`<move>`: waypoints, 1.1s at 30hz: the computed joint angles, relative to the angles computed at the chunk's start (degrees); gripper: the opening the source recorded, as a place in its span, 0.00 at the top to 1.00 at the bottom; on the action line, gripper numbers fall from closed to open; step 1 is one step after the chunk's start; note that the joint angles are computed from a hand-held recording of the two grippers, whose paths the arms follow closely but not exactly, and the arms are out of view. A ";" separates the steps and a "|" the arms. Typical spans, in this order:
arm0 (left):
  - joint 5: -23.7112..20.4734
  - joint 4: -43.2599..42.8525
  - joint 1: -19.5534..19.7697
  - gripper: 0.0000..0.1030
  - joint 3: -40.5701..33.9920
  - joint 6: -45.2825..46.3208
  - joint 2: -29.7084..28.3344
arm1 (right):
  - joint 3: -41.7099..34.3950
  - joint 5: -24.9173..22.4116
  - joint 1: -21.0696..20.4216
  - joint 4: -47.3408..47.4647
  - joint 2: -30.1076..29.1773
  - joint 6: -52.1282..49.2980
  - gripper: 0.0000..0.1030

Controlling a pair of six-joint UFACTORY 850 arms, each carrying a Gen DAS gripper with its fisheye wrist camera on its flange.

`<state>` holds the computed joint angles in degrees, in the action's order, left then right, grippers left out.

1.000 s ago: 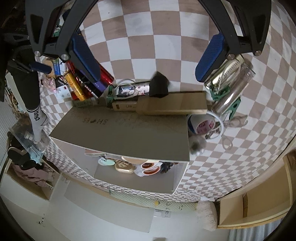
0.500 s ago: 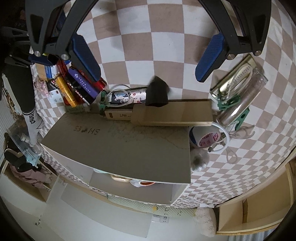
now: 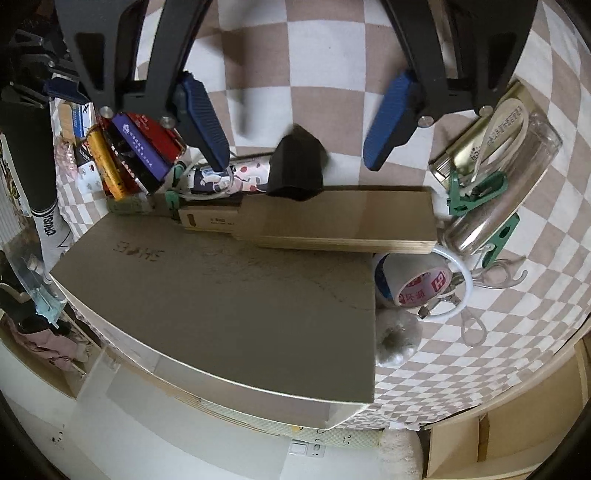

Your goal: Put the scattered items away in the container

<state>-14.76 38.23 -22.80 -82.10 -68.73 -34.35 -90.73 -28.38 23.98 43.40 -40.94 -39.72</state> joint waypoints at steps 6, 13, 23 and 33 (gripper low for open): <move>-1.65 1.14 -0.05 0.45 -1.97 -0.10 -1.55 | -0.50 -0.53 -0.05 -0.13 -0.29 0.41 0.69; -0.66 1.17 0.14 0.70 -1.10 -0.31 -1.01 | -1.35 -0.76 0.09 -1.55 -0.73 1.56 0.69; -2.04 10.92 -1.44 0.75 2.57 -10.17 1.48 | -1.53 -1.53 0.17 -1.60 -0.96 1.74 0.70; -1.01 -1.62 -2.94 0.75 3.10 0.47 2.68 | -0.96 -0.69 0.03 0.09 -0.50 0.86 0.76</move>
<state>-15.77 36.61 -25.74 -79.00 -68.26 -31.67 -91.69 -29.07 24.01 43.50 -41.43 -38.86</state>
